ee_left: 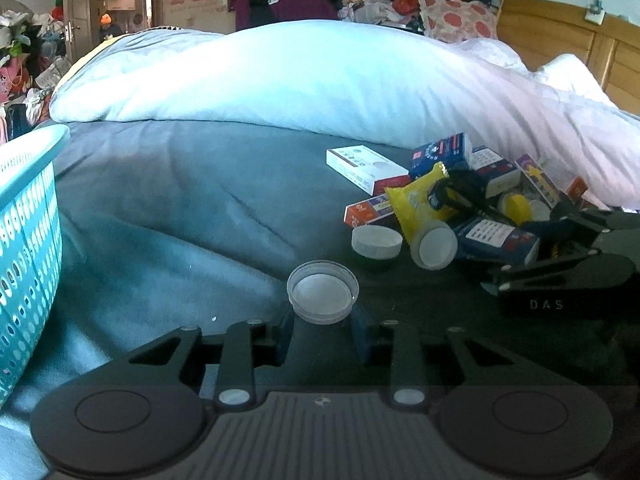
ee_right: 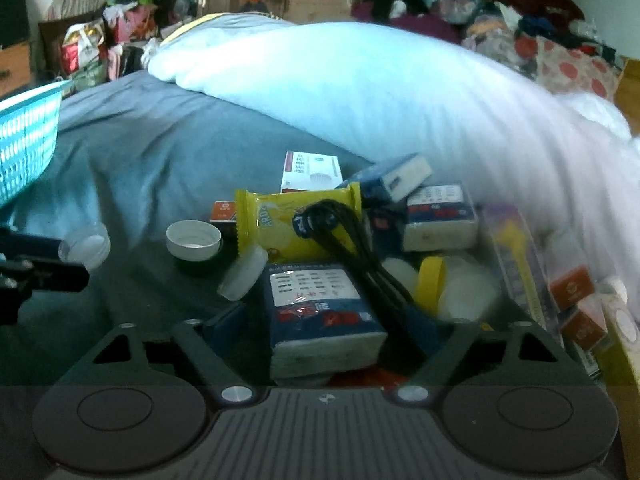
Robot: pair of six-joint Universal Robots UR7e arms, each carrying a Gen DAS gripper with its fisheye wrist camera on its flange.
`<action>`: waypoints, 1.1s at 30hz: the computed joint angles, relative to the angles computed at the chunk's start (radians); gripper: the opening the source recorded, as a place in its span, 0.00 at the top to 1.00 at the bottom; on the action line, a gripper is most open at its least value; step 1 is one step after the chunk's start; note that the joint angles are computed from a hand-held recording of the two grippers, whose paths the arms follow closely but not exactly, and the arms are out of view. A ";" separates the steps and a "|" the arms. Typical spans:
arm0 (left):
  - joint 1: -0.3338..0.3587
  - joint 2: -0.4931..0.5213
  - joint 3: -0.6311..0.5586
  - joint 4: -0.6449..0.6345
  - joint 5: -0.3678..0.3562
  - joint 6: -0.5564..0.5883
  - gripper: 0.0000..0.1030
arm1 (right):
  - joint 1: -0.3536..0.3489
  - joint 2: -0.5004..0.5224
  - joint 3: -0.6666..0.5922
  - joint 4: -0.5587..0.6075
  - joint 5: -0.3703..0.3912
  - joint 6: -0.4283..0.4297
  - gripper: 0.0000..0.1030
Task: Organize objects
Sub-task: 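Grasp a white bottle cap with the left tool while the right tool grasps a blue-white medicine box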
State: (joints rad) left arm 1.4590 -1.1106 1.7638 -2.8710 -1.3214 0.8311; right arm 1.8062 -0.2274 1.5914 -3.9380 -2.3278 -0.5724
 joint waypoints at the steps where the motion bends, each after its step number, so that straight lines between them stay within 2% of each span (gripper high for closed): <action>1: -0.002 -0.002 0.001 -0.001 0.000 -0.003 0.67 | 0.001 -0.006 0.010 -0.003 0.008 0.009 0.45; 4: -0.006 -0.018 0.010 -0.008 -0.012 -0.012 0.67 | 0.008 -0.033 0.054 -0.048 0.036 0.038 0.50; 11: -0.046 -0.096 0.033 -0.039 -0.074 -0.043 0.67 | 0.089 -0.064 0.070 -0.235 0.026 -0.003 0.51; 15: -0.070 -0.149 0.022 -0.066 -0.097 -0.079 0.67 | 0.143 -0.082 0.019 -0.270 0.050 -0.051 0.52; 18: -0.083 -0.181 -0.012 -0.098 -0.091 -0.105 0.67 | 0.185 -0.088 -0.053 -0.254 0.107 -0.089 0.52; 21: -0.082 -0.206 -0.070 -0.136 -0.051 -0.129 0.67 | 0.225 -0.076 -0.154 -0.182 0.190 -0.105 0.52; 25: -0.052 -0.211 -0.201 -0.137 0.017 -0.144 0.67 | 0.268 -0.031 -0.312 -0.017 0.294 -0.064 0.52; 27: -0.028 -0.211 -0.287 -0.085 0.052 -0.162 0.67 | 0.284 -0.001 -0.396 0.083 0.340 -0.042 0.52; 30: 0.008 -0.199 -0.399 -0.016 0.097 -0.183 0.67 | 0.307 0.048 -0.514 0.220 0.367 -0.019 0.52; 33: 0.053 -0.197 -0.503 0.082 0.102 -0.200 0.67 | 0.323 0.102 -0.628 0.355 0.380 0.016 0.52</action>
State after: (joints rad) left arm 1.5116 -1.3073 1.2612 -2.7886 -1.2195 0.6309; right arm 2.1288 -0.1258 0.9633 -3.5832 -1.9475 -0.5566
